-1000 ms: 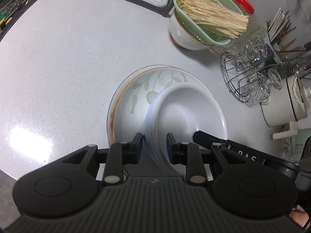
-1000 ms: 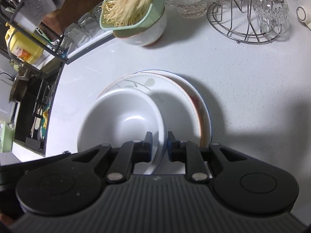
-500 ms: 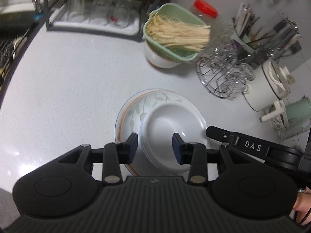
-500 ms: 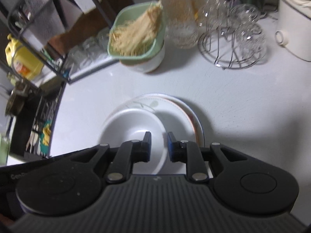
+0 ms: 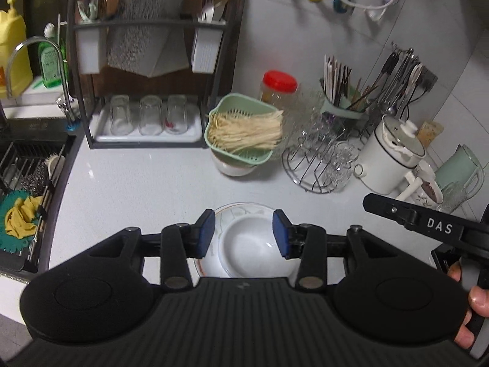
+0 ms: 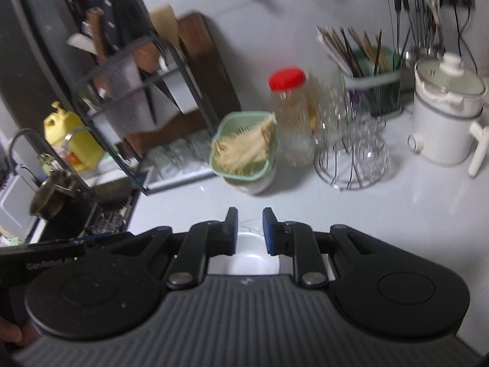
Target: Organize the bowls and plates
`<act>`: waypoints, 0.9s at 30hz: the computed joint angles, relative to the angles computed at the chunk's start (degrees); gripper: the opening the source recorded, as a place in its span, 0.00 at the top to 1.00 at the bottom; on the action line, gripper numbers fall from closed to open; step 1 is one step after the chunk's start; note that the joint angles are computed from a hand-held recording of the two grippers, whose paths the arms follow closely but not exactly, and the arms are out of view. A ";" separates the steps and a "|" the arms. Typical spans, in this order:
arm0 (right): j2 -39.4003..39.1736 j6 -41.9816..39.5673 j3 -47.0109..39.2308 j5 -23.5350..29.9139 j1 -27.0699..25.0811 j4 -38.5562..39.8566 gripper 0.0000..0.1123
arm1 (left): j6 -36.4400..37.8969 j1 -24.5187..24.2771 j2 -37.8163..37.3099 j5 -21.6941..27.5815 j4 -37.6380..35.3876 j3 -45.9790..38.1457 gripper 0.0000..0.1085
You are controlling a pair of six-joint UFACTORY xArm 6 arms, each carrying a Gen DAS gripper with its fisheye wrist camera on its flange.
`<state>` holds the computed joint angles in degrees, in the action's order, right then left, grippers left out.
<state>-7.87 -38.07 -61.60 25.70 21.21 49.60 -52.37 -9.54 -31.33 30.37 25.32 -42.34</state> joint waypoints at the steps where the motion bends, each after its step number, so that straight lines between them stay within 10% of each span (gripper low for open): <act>1: -1.92 -2.08 1.46 0.02 -0.32 1.42 0.81 | -2.95 -1.56 -1.19 1.70 2.10 0.05 0.56; 12: -19.65 -20.45 14.97 10.86 -10.62 12.75 0.81 | -28.92 -26.15 -8.36 25.89 21.17 -0.34 0.36; 18: -24.26 -24.83 19.85 13.07 -14.87 14.53 0.30 | -36.97 -37.28 -7.95 36.21 25.61 -1.59 0.13; 27: -31.18 -25.20 27.28 12.14 -16.91 13.92 0.27 | -40.46 -43.72 -9.36 39.47 24.29 1.04 0.10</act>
